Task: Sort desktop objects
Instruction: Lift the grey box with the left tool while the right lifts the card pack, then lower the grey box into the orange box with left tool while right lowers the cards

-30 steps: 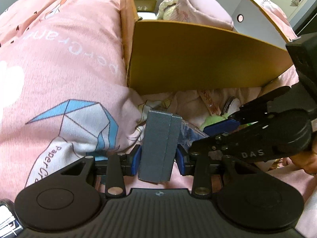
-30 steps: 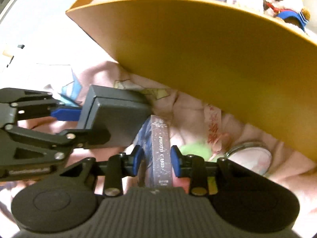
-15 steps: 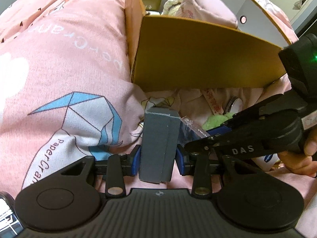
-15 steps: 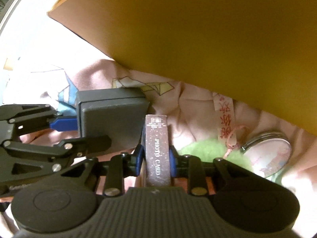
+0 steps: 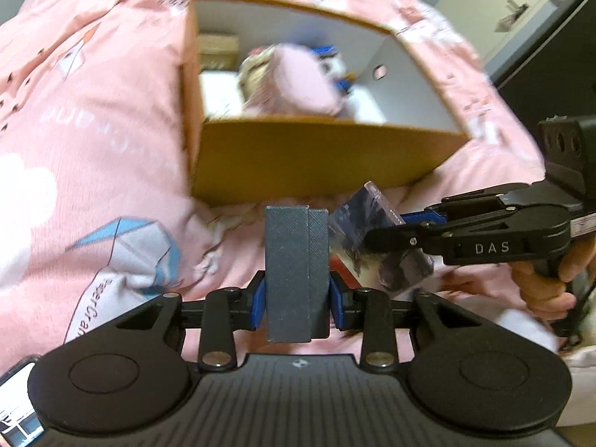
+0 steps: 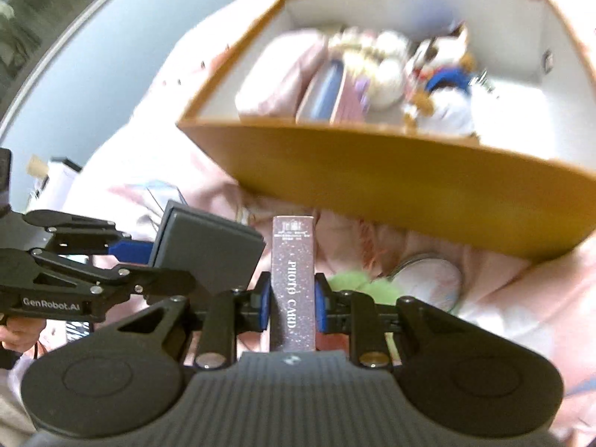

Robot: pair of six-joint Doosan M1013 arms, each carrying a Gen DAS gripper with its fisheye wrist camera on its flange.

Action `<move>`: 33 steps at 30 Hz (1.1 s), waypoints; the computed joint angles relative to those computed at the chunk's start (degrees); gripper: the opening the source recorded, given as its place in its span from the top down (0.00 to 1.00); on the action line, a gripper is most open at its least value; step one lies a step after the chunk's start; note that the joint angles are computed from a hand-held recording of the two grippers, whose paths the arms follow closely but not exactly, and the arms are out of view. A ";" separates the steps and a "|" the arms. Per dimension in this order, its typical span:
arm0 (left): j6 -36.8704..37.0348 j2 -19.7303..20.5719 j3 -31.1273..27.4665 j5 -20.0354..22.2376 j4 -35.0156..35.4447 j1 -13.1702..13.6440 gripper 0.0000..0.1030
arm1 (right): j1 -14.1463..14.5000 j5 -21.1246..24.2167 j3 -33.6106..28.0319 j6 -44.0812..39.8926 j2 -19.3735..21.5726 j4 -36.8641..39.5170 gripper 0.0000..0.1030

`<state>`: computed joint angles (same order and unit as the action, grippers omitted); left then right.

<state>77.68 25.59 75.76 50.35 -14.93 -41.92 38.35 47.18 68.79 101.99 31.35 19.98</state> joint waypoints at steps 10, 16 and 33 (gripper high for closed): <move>10.13 -0.07 -4.70 -5.45 -9.40 0.57 0.63 | 0.09 -14.18 6.47 12.31 -7.74 -13.82 0.76; 11.22 4.43 -12.44 -4.14 -11.83 0.73 0.63 | -0.36 -16.99 6.34 28.99 -8.15 -29.52 0.76; -2.97 20.90 -37.16 22.06 -4.14 0.86 0.62 | -2.22 -10.16 -0.19 33.80 -1.38 -34.97 0.76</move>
<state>74.71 46.49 38.59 72.41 -19.07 -41.06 36.13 37.02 68.60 135.80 29.97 -14.99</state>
